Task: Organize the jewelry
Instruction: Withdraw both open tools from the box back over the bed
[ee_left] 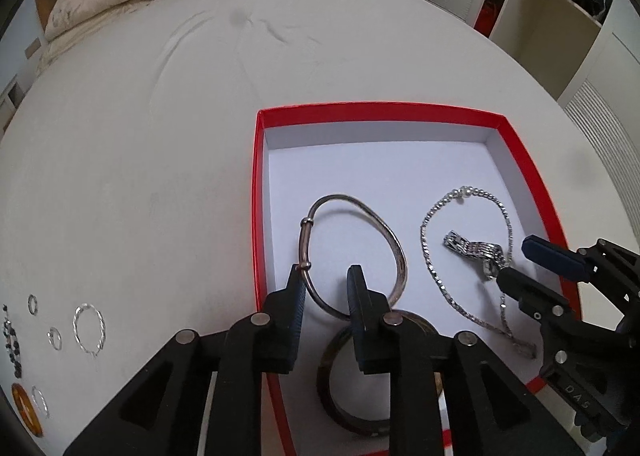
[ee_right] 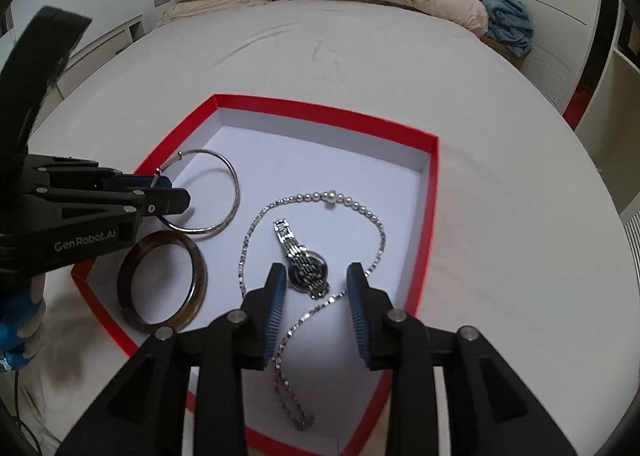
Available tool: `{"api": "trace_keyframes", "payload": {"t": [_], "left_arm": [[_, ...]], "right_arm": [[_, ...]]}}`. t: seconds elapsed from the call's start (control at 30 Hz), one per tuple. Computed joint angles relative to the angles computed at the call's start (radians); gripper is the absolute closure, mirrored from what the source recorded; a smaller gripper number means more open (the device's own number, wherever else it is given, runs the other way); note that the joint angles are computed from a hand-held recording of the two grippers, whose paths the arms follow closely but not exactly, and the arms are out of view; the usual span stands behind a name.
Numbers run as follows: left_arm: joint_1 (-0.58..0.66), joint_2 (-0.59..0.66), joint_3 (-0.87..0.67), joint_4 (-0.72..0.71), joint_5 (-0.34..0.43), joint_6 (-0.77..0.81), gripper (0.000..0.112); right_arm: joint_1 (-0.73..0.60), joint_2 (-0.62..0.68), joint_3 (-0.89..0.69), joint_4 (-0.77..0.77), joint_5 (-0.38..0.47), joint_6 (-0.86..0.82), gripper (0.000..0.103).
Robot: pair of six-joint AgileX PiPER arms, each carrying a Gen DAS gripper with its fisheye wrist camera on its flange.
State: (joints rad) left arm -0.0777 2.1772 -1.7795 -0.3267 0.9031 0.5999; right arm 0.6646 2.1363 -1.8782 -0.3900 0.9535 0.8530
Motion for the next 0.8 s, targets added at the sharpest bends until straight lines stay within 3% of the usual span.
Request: {"api": "trace_keyframes", "payload": {"t": [0.13, 0.2, 0.23, 0.4, 0.8], "left_arm": [[0.007, -0.020, 0.003, -0.021, 0.021, 0.006, 0.085], [0.015, -0.059, 0.037, -0.031, 0.010, 0.015, 0.076], [0.023, -0.084, 0.059, -0.039, 0.007, 0.026, 0.076], [0.083, -0.209, 0.167, -0.090, 0.009, 0.088, 0.076], [0.347, -0.474, 0.345, -0.168, 0.066, 0.269, 0.076]], "right_arm": [[0.013, -0.042, 0.030, -0.024, 0.005, 0.045, 0.072], [0.024, -0.061, 0.038, -0.037, 0.015, 0.071, 0.067], [0.031, -0.073, 0.043, -0.045, 0.022, 0.085, 0.062], [0.077, -0.145, 0.074, -0.083, 0.049, 0.166, 0.062], [0.262, -0.239, -0.013, -0.203, 0.226, 0.361, 0.061]]}}
